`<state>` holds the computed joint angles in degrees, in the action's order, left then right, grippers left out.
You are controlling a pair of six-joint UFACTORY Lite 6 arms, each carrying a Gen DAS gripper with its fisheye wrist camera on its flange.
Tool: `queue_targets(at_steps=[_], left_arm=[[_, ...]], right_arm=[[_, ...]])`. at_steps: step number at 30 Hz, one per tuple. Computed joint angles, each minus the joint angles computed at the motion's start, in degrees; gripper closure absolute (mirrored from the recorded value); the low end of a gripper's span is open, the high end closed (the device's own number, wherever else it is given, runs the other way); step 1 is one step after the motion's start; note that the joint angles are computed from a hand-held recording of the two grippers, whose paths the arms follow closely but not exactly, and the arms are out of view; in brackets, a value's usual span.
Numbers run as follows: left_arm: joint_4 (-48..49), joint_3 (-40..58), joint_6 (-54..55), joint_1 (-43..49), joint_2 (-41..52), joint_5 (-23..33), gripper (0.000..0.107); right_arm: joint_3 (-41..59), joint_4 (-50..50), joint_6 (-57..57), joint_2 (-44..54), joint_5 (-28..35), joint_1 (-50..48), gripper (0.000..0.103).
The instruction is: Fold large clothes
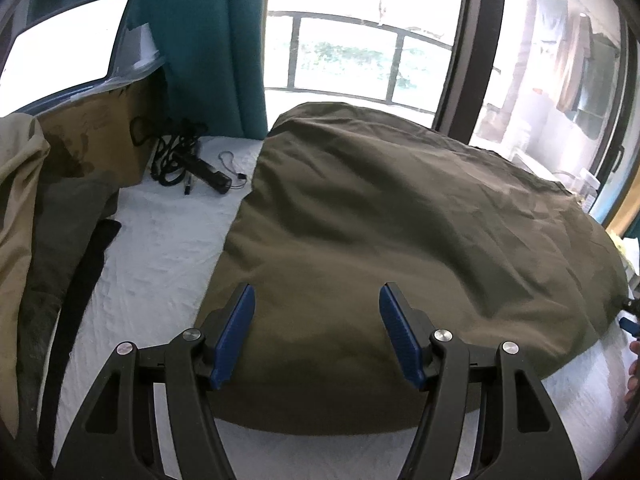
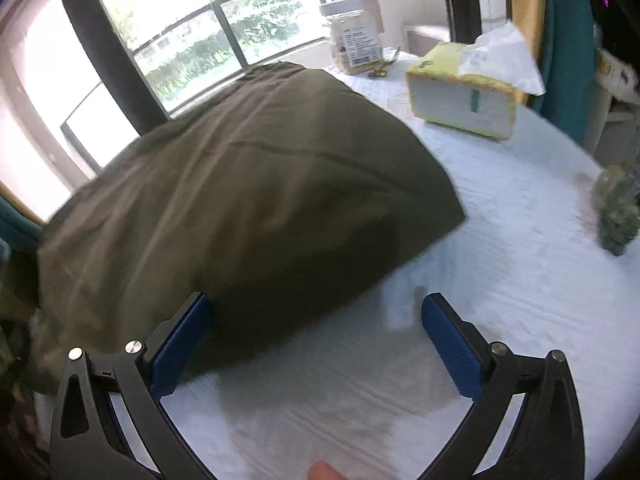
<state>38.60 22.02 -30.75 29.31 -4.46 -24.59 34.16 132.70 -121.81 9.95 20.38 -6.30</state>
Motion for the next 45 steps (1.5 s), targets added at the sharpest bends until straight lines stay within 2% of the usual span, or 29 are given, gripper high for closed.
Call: queue_targets(at_steps=[3,5,13,23,27,30,31,32,33,35,36,37,38,40,45], left_arm=[[-0.72,2.09,1.15,0.88,2.93,-0.27,0.039],[-1.45,3.4,2.08,1.2,4.93,-0.53,0.039],[-3.93,9.13,4.22,1.61,13.09,-1.04,0.039],[-4.83,13.27,4.43,0.95,17.91,-0.28,0.039],[-3.53,13.77,2.91,0.92,18.24,-0.05,0.039],[-3.1,13.91,2.52,0.83,18.49,-0.08,0.039],[-2.73,13.99,2.24,0.86,18.6,-0.08,0.039],[-2.73,14.02,2.21,0.78,18.69,-0.11,0.039],[-2.77,14.03,2.2,0.68,18.75,-0.17,0.039],[-2.42,14.18,1.82,0.51,18.95,-0.12,0.039],[-2.44,14.26,1.84,0.46,19.06,-0.2,0.039],[-2.3,14.22,1.78,0.43,19.07,-0.31,0.039],[-1.98,14.24,1.6,0.37,19.03,-0.27,0.039],[-1.16,14.04,1.09,0.36,18.53,-0.21,0.039],[4.33,12.8,-2.35,1.86,15.77,-1.28,0.039]], right_arm=[[3.15,-2.16,3.49,2.93,1.43,0.21,0.0],[5.39,-0.18,2.69,4.67,0.45,1.65,0.0],[11.34,10.79,-4.92,9.61,-1.47,5.0,0.0],[17.43,24.44,-16.57,15.23,-2.0,8.27,0.0],[19.33,23.01,-15.29,16.94,-1.16,8.03,0.0],[20.92,17.24,-9.48,18.36,0.36,7.41,0.0],[21.23,16.44,-8.66,18.66,0.85,7.17,0.004],[21.4,15.77,-8.13,18.84,1.08,6.94,0.015],[21.69,14.31,-6.55,19.13,1.41,6.6,0.02],[22.29,10.92,-2.76,19.75,2.46,5.72,0.041],[22.69,8.13,0.43,20.05,3.11,5.11,0.045],[22.78,7.01,1.91,19.95,3.6,4.72,0.053],[22.56,6.35,2.76,19.5,4.39,4.42,0.066],[22.2,7.44,2.29,17.92,4.51,4.76,0.075],[22.45,19.53,-8.99,12.06,-0.08,9.56,0.086]])
